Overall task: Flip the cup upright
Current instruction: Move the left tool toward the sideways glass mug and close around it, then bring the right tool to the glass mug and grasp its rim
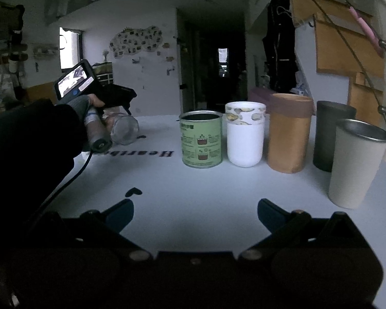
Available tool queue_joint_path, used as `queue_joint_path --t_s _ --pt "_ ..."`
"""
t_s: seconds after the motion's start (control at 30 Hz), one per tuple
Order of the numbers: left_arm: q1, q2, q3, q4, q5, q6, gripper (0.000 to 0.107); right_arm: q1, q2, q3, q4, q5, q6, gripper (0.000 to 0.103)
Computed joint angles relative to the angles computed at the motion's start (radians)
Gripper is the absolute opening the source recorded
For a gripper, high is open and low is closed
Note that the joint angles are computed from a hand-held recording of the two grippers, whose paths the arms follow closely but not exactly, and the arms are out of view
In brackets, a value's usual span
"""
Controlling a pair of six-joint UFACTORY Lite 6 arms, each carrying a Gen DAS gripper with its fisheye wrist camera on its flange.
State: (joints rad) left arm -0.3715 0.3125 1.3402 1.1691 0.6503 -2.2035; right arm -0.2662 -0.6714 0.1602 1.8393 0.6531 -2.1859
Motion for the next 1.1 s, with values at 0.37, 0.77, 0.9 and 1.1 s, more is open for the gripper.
queue_joint_path --t_s 0.37,0.77,0.9,1.1 --pt "0.019 -0.22 -0.201 -0.077 -0.151 0.124 0.072 0.037 -0.112 -0.027 -0.076 -0.013 0.105 0.103" --pt "-0.089 -0.643 -0.557 -0.354 -0.209 0.479 0.071 0.012 -0.354 -0.08 -0.271 0.044 0.348 0.103" --pt "-0.186 -0.803 -0.658 -0.439 -0.149 0.594 0.071 -0.024 -0.431 -0.084 -0.337 0.082 0.442 0.103" --pt "-0.354 -0.991 -0.75 -0.524 -0.038 0.751 0.071 -0.114 -0.447 -0.059 -0.374 0.168 0.509 0.103"
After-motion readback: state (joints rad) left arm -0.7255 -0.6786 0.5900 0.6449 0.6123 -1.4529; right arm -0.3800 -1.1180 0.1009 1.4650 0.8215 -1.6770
